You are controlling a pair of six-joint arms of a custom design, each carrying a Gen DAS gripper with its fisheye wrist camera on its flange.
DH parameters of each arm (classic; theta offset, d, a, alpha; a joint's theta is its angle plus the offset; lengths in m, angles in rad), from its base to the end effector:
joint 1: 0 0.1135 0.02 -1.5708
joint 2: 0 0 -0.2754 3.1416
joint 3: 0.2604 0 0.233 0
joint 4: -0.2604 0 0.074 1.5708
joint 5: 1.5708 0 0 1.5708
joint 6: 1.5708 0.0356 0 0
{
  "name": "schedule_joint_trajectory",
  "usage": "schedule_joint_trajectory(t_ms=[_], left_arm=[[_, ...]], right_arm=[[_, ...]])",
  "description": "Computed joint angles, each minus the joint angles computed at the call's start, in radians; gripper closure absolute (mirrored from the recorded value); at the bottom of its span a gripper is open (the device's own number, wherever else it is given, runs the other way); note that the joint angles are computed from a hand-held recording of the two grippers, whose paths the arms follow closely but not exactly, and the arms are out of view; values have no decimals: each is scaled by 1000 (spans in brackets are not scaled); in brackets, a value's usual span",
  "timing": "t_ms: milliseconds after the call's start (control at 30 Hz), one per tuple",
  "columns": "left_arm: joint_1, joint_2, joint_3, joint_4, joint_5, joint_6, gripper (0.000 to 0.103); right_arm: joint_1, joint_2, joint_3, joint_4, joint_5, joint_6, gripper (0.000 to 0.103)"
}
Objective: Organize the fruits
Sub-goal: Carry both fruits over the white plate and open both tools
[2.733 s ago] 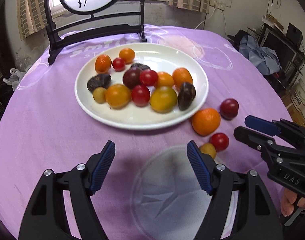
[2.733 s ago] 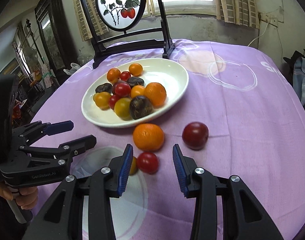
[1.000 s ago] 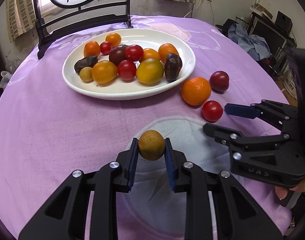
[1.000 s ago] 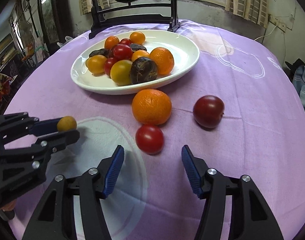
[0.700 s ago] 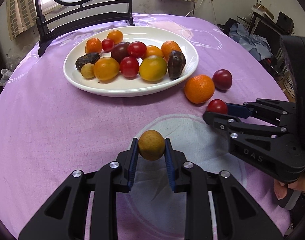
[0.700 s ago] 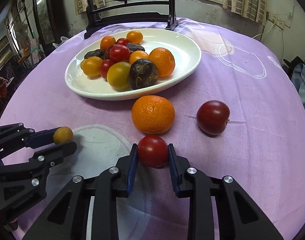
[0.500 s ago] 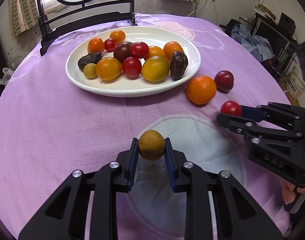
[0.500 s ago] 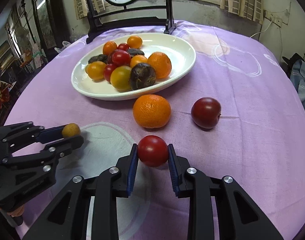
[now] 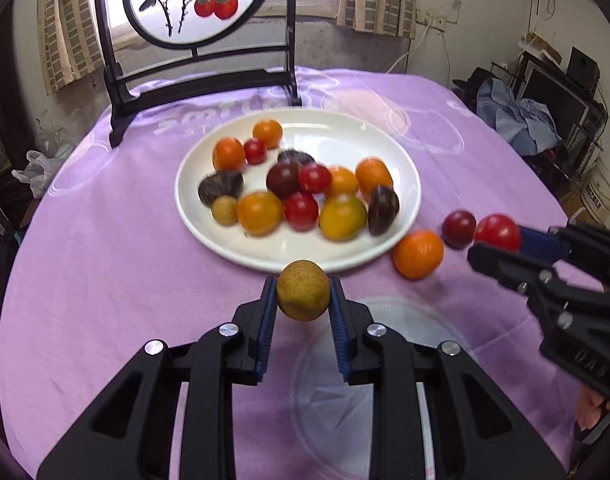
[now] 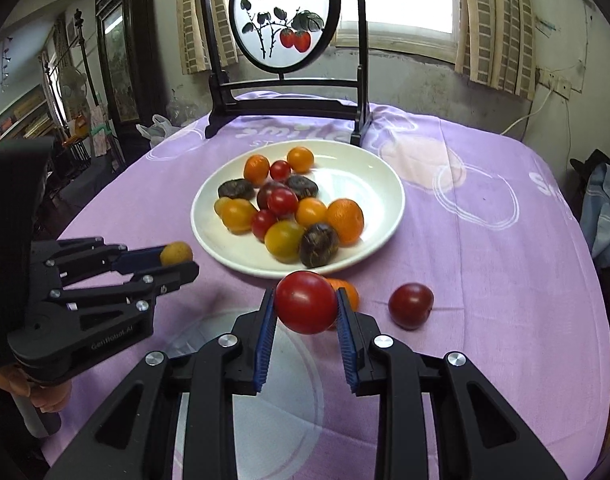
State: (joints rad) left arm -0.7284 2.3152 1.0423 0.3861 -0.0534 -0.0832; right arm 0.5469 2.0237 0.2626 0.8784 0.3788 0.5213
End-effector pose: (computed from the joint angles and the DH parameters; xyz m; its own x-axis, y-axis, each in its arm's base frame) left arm 0.2992 -0.2644 0.0335 -0.6295 0.4504 -0.6331 0.5893 0.8078 -0.0113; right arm 0.1989 0.1057 0.0460 -0.7129 0.1077 -0.6930 0.0835 0.9941 0.0686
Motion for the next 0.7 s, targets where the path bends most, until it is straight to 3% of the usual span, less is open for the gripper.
schedule_joint_trajectory(t_ms=[200, 300, 600, 633, 700], left_arm=[[25, 2, 98, -51, 8, -21, 78], [27, 56, 189, -82, -52, -43, 78], [70, 276, 598, -356, -121, -111, 78], [74, 291, 622, -373, -118, -121, 76], [78, 311, 656, -403, -134, -148, 51]], right_arm=[[-28, -10, 86, -51, -14, -57, 73], [-66, 20, 159, -71, -39, -85, 73], [-171, 191, 413, -199, -116, -107, 73], [-175, 206, 428, -204, -123, -103, 72], [-185, 233, 444, -201, -128, -86, 63]])
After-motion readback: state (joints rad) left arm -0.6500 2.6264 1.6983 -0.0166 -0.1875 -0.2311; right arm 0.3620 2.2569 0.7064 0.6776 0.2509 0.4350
